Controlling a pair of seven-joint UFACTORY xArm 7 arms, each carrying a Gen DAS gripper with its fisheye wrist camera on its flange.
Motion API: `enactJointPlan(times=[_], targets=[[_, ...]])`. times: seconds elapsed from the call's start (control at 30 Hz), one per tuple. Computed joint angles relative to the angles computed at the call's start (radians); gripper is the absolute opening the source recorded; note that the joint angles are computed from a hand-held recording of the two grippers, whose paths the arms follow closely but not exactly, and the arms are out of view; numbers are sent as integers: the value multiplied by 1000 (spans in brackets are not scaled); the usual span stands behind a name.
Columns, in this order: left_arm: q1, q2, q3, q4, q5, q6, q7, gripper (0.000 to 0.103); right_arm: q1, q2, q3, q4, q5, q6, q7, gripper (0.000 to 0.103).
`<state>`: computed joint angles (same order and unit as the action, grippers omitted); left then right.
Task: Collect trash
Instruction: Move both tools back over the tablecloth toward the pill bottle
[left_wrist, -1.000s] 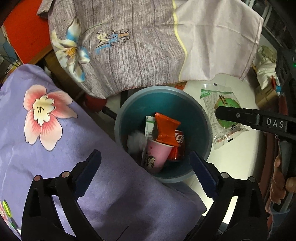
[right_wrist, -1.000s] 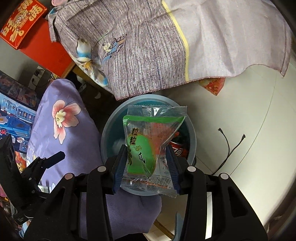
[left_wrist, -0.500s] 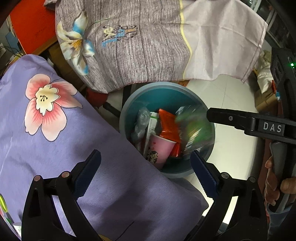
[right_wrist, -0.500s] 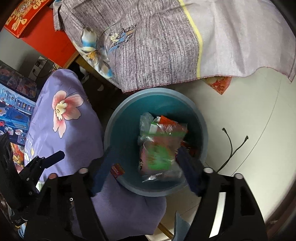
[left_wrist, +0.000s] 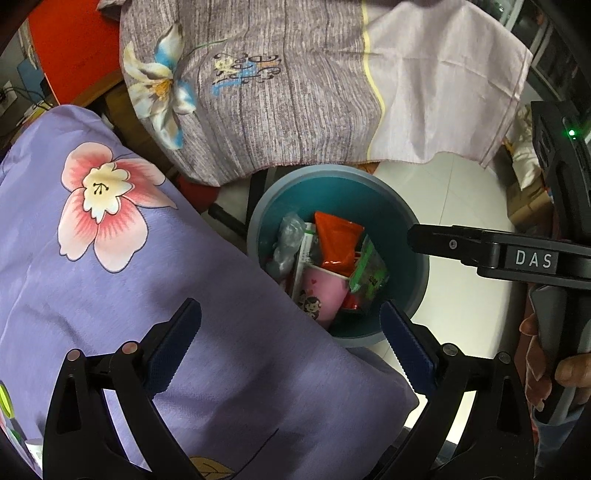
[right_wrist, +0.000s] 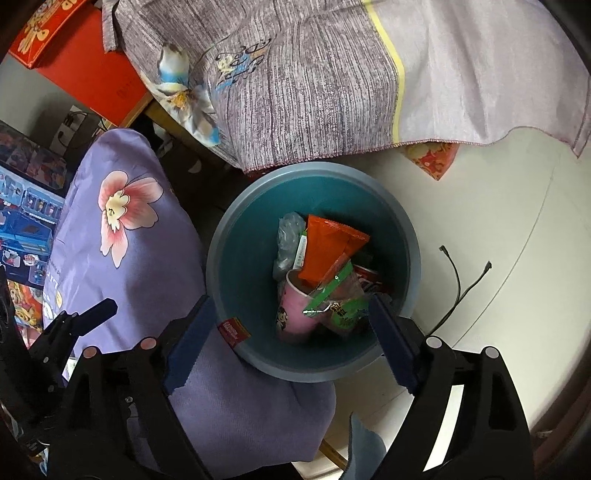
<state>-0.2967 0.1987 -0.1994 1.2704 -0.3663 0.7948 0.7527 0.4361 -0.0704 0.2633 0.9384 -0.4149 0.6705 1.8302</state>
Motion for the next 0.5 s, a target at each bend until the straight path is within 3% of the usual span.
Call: enactJointPlan(times=[0.4,0.5], targets=[[42,-64,24,-51,-61,5,62,98,41,67,0,105,7,49,-4,81],[56,-88,36,-70,-80,7,84,98,60,93,-2,151,-10,71,3,87]])
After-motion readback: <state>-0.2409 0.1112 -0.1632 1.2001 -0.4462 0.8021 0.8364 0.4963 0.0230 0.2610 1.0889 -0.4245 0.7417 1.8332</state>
